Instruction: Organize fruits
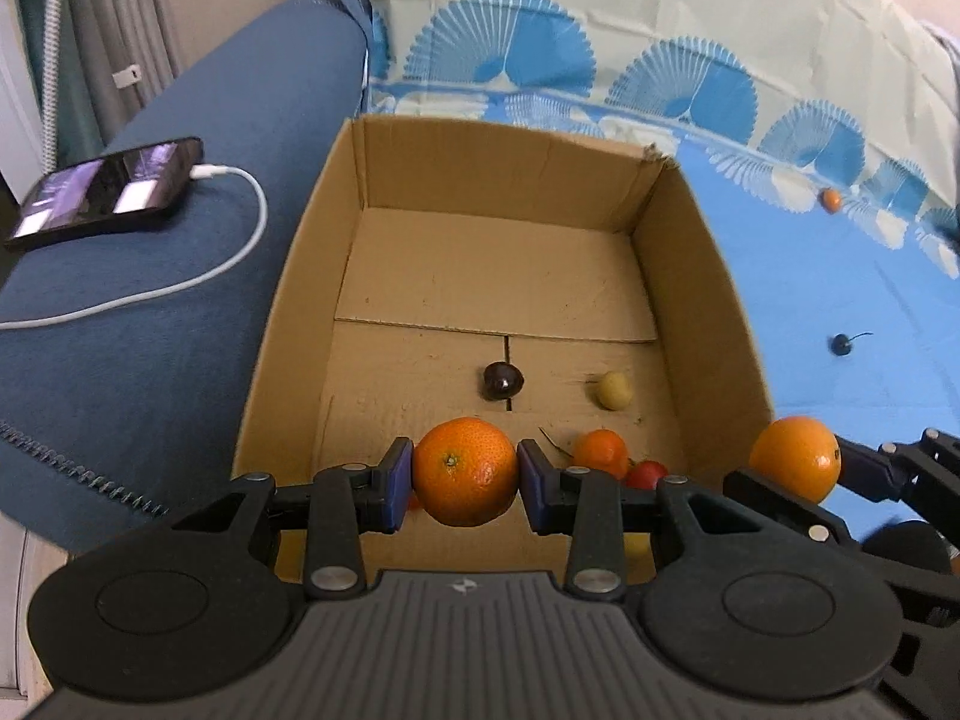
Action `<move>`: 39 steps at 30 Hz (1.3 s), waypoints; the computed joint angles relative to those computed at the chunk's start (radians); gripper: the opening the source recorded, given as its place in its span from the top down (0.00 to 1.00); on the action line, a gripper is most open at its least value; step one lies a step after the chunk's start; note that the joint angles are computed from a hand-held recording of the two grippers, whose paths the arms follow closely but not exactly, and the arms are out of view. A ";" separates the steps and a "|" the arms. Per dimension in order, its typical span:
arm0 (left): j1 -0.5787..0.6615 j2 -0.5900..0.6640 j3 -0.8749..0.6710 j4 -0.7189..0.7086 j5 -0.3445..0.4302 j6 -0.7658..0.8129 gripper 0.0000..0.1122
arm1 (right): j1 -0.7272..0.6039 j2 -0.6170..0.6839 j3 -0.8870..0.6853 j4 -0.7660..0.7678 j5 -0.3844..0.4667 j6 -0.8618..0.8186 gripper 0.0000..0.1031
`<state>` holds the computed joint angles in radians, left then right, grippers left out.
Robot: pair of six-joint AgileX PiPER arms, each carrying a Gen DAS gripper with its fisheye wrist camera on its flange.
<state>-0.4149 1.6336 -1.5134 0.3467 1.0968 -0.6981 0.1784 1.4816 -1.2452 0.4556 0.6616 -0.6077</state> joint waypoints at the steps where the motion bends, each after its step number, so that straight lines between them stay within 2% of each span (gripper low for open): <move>1: 0.008 0.020 -0.007 0.001 -0.002 0.006 0.63 | 0.004 0.017 -0.006 -0.007 -0.006 0.001 0.62; 8: 0.058 0.121 -0.013 -0.022 -0.030 0.058 0.63 | 0.038 0.128 -0.033 -0.057 -0.024 0.033 0.62; 17: 0.085 0.186 -0.001 -0.045 -0.055 0.097 0.62 | 0.060 0.193 -0.055 -0.110 -0.053 0.042 0.62; 18: 0.087 0.189 0.002 -0.047 -0.061 0.101 0.58 | 0.062 0.197 -0.056 -0.114 -0.054 0.042 0.62; 19: 0.090 0.190 0.004 -0.048 -0.066 0.105 0.40 | 0.062 0.202 -0.060 -0.116 -0.051 0.040 0.62; 21: 0.090 0.195 -0.007 -0.037 -0.060 0.094 0.11 | 0.060 0.213 -0.075 -0.109 -0.031 0.022 0.60; 22: 0.090 0.183 0.000 -0.046 -0.081 0.099 0.08 | 0.057 0.212 -0.078 -0.096 -0.028 0.007 0.57; 24: 0.077 0.172 -0.005 -0.031 -0.084 0.095 0.08 | 0.058 0.203 -0.079 -0.086 -0.033 -0.016 0.17; 25: 0.070 0.174 -0.022 -0.031 -0.066 0.108 0.08 | 0.058 0.195 -0.076 -0.080 -0.035 -0.033 0.10; 28: 0.047 0.159 -0.041 -0.023 -0.022 0.124 0.08 | 0.061 0.158 -0.066 -0.067 -0.020 -0.073 0.09; 31: 0.010 0.086 0.000 -0.001 0.000 0.094 0.08 | 0.057 0.097 -0.043 -0.081 0.007 -0.052 0.07; 36: -0.063 -0.078 0.123 0.003 0.029 -0.019 0.08 | 0.005 -0.042 0.022 -0.083 0.088 -0.006 0.03; 39: -0.137 -0.148 0.162 0.057 0.082 -0.105 0.08 | -0.045 -0.144 0.082 -0.089 0.123 0.025 0.01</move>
